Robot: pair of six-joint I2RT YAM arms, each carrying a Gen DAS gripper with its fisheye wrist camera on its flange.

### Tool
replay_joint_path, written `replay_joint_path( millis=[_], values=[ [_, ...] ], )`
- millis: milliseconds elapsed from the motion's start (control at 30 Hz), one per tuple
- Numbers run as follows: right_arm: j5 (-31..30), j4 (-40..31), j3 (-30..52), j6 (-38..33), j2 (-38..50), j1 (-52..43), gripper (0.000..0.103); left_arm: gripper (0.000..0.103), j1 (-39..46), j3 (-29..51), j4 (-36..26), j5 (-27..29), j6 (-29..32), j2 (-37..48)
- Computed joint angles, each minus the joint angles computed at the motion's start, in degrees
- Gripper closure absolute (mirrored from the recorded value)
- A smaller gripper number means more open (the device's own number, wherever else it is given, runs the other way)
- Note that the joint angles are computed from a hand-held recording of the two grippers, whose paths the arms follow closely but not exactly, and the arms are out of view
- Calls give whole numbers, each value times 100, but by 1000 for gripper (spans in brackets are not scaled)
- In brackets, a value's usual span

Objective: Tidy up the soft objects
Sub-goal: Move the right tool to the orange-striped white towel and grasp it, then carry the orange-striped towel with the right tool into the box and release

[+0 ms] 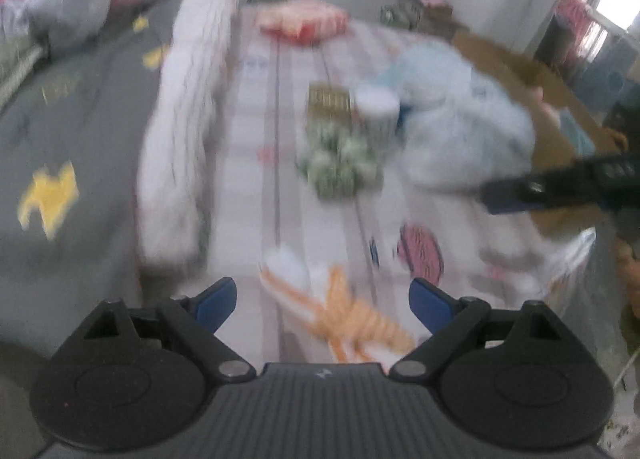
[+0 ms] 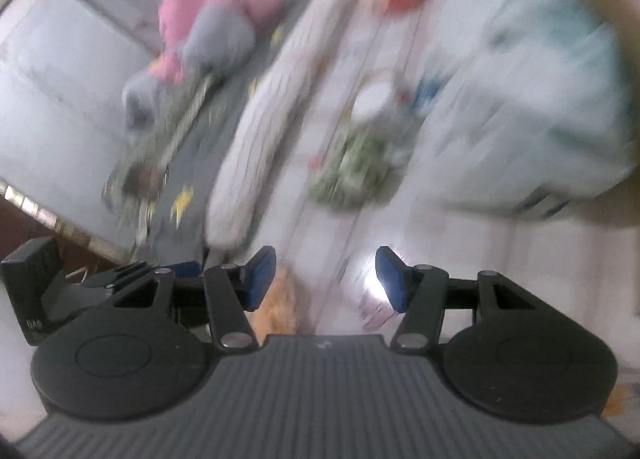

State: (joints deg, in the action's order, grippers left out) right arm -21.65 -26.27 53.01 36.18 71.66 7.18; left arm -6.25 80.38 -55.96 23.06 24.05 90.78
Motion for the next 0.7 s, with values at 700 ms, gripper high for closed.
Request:
replay_joint_path(
  millis=[700],
  values=[
    [-1281,1356,457,732,2307,542,71,37,-303,-595,605,222,-391,437]
  ],
)
